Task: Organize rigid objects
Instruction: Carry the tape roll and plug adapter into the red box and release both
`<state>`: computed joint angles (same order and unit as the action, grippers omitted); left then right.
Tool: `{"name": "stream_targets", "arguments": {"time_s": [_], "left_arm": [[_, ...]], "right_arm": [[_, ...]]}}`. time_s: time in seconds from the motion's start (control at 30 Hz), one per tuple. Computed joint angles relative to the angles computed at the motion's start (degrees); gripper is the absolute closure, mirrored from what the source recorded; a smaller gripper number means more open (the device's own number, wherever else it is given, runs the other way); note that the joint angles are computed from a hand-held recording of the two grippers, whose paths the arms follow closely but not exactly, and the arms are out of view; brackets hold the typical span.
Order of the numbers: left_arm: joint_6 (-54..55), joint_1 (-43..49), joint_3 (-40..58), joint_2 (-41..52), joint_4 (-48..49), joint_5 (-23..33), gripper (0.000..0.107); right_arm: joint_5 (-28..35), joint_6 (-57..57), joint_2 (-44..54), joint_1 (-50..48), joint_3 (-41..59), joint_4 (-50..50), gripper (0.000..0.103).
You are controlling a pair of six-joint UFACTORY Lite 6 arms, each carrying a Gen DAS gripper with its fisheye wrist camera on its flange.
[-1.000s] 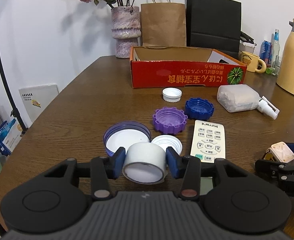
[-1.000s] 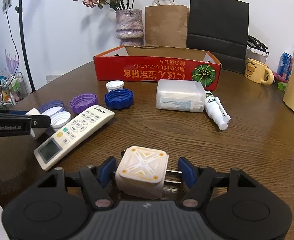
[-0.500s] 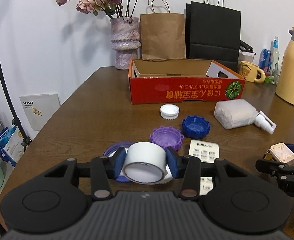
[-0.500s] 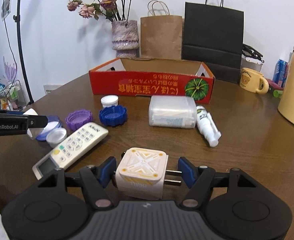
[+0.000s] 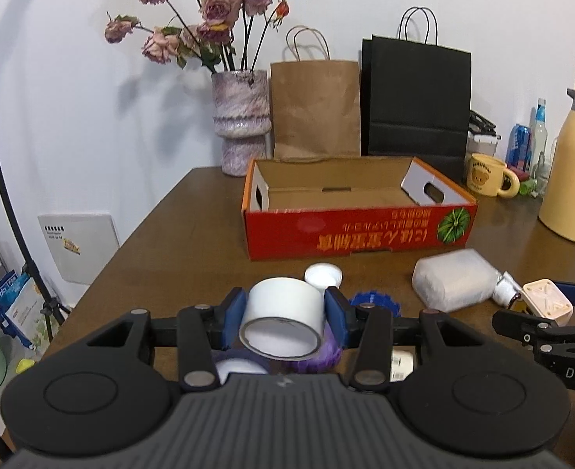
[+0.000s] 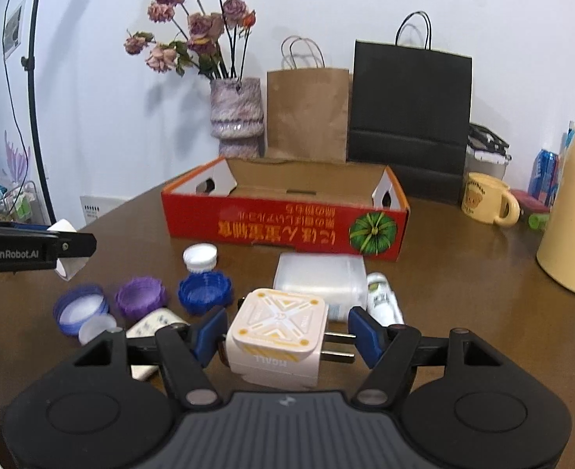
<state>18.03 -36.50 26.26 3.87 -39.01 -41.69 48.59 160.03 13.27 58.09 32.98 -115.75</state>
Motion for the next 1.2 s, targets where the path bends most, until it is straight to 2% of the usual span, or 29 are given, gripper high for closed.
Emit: {"name": "stream_targets", "arguments": {"time_s": [0.3, 0.63, 1.2], "left_arm": [[3.79, 0.14, 8.37, 3.34, -2.49, 1.44, 0.061], [7.03, 1.43, 20.76, 11.09, -3.95, 3.07, 0.061], [16.79, 7.19, 51.96, 31.30, -11.69, 12.51, 0.061]], "right_arm": [[-0.26, -3.33, -1.64, -6.64, 3.03, -4.58, 0.035], [-1.57, -4.79, 1.65, -13.64, 10.21, -10.46, 0.035], [-9.13, -8.78, 16.26, -25.80, 33.06, -19.20, 0.035]]}}
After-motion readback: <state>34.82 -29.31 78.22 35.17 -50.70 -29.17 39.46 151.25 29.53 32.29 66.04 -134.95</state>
